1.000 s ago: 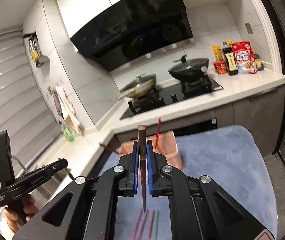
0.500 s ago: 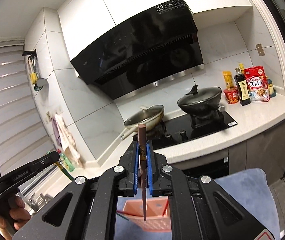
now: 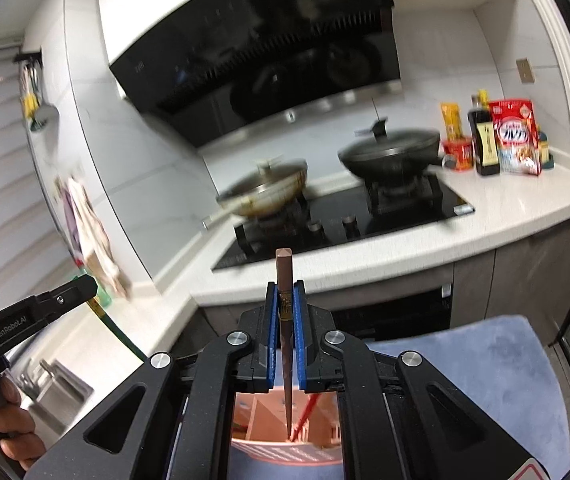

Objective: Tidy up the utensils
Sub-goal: 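Lift and carry the green and brown chopsticks with both tools to the pink holder, then open both tools to drop the chopsticks into the pink holder, then move both tools back down to the remaining chopsticks on the mat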

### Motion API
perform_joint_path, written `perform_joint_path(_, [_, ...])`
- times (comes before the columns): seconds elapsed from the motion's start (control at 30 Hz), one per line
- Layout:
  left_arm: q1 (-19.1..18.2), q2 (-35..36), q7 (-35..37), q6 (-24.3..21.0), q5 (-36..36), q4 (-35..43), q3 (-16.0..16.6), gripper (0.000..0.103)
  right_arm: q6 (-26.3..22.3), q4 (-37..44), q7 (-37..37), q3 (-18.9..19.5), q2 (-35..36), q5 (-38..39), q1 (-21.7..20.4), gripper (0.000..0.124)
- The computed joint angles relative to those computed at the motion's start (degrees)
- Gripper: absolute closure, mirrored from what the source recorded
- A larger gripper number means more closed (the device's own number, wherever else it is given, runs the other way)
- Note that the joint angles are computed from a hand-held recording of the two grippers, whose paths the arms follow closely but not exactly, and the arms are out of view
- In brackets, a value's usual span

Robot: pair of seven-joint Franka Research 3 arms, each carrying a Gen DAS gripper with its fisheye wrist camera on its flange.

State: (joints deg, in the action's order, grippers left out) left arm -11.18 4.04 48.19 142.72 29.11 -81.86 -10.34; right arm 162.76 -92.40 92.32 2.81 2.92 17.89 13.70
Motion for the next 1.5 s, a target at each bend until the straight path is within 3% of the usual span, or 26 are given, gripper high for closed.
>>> perform_joint_path(0.27, [0.7, -1.2, -1.4, 0.8, -0.8, -4.4, 0.4, 0.094, -1.1, -2.4, 0.9, -0.1, 0.0, -2.7, 0.4, 0.112])
perform_joint_path(0.37, [1.0, -3.0, -1.9, 1.7, -0.9, -6.7, 0.2, 0.081, -0.6, -4.0, 2.8, -0.2, -1.5, -3.8, 0.3, 0.086])
perform_joint_path(0.47, [1.2, -5.6, -3.8, 1.6, 1.1, -9.5, -0.4, 0.065, 0.4, -7.8, 1.6, -0.2, -5.2, -1.0, -0.1, 0.084])
perform_joint_path(0.6, [1.4, -10.8, -5.1, 1.9, 1.9, -14.8, -1.6, 0.061, 1.4, -14.8, 0.5, -0.3, -11.4, 0.3, -0.4, 0.076])
perform_joint_path(0.8, [2.0, -19.7, -7.3, -0.7, 3.2, -23.4, -4.2, 0.050, -1.2, -26.2, -1.0, -0.8, -22.2, 1.8, -0.8, 0.072])
perform_joint_path(1.1, [0.9, -29.7, -8.3, -6.5, 0.9, -35.4, -7.0, 0.049, -6.3, -45.2, -2.0, 2.1, -40.0, -1.4, -1.8, 0.072])
perform_joint_path(1.5, [-3.3, -40.6, -10.8, -11.7, -4.1, -49.4, -8.5, 0.049, -12.2, -60.2, 1.3, 6.6, -55.2, -3.3, 0.5, 0.072])
